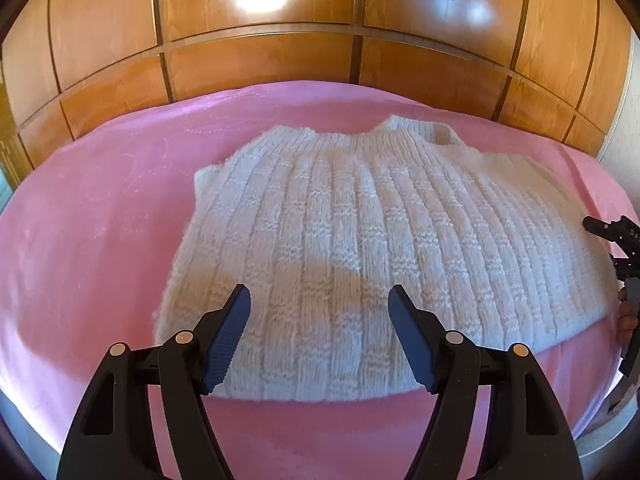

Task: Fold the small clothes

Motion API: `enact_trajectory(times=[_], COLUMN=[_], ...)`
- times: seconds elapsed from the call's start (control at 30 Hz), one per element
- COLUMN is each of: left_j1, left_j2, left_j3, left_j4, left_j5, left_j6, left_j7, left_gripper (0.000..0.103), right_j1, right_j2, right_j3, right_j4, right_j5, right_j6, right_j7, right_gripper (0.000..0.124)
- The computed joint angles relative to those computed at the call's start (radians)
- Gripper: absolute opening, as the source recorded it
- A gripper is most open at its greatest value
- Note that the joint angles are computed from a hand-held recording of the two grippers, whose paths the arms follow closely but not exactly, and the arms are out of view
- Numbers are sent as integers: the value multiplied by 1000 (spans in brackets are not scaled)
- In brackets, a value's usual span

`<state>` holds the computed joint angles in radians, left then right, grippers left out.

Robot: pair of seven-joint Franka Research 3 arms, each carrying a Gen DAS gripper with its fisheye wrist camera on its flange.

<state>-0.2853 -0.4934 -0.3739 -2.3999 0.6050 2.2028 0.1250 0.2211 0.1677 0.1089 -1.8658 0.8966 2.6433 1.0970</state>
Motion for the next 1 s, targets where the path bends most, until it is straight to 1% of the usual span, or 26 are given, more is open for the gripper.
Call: enact_trajectory(times=[0.1,0.17,0.2,0.23,0.3,0.33,0.37,0.47,0.5,0.53,0.6,0.63,0.67,0.7,0.77,0.83,0.9,0.93,0.97,1.0], left_j1=[22,36,45,55,69,74,86,115,116,118,106,120,154,180,198,218,218,214,211,205], left_j2=[-19,-71,-100,-141,-173,-183,-187,-166,-148,-138,-116,-115,-118,-113,-94,-70,-57,-63,-72,-94], left_j3=[-4,25,40,70,119,152,177,219,242,249,277,255,209,160,137,97,84,83,79,77], left_j4=[2,-30,-52,-87,-119,-136,-152,-174,-181,-189,-204,-210,-201,-180,-172,-155,-133,-129,-124,-130], left_j5=[31,30,27,25,-8,-33,-51,-111,-141,-169,-255,-260,-238,-206,-201,-145,-126,-130,-129,-122], left_j6=[-48,-51,-40,-4,44,83,127,225,277,311,373,389,366,304,261,225,189,175,159,147], left_j7=[-7,-17,-25,-28,10,39,60,110,134,146,181,172,163,154,149,135,108,83,59,43], left_gripper=[70,70,70,70,70,70,70,70,68,65,25,22,15,13,12,13,14,16,22,24], right_j1=[-4,-4,-4,-3,3,6,8,10,10,10,9,9,9,8,9,8,6,3,1,-1], right_j2=[3,1,0,-1,0,1,3,2,3,3,4,5,4,6,11,13,11,10,9,6], right_j3=[0,2,4,6,8,8,8,9,8,9,9,9,11,12,15,16,14,11,8,6], right_j4=[3,-2,-5,-9,-14,-14,-13,-16,-13,-13,-11,-10,-11,-10,-10,-7,-5,-2,2,3], right_j5=[6,13,22,31,33,30,25,19,17,15,15,15,19,21,31,36,34,30,25,22], right_j6=[-10,-5,-1,9,28,35,39,41,38,37,35,35,36,38,47,46,33,17,1,-15], right_j7=[-24,-40,-50,-62,-68,-69,-68,-63,-62,-61,-64,-68,-76,-84,-105,-111,-104,-96,-89,-83], right_gripper=[96,97,97,97,98,98,98,99,99,99,99,100,100,100,101,101,101,100,99,96])
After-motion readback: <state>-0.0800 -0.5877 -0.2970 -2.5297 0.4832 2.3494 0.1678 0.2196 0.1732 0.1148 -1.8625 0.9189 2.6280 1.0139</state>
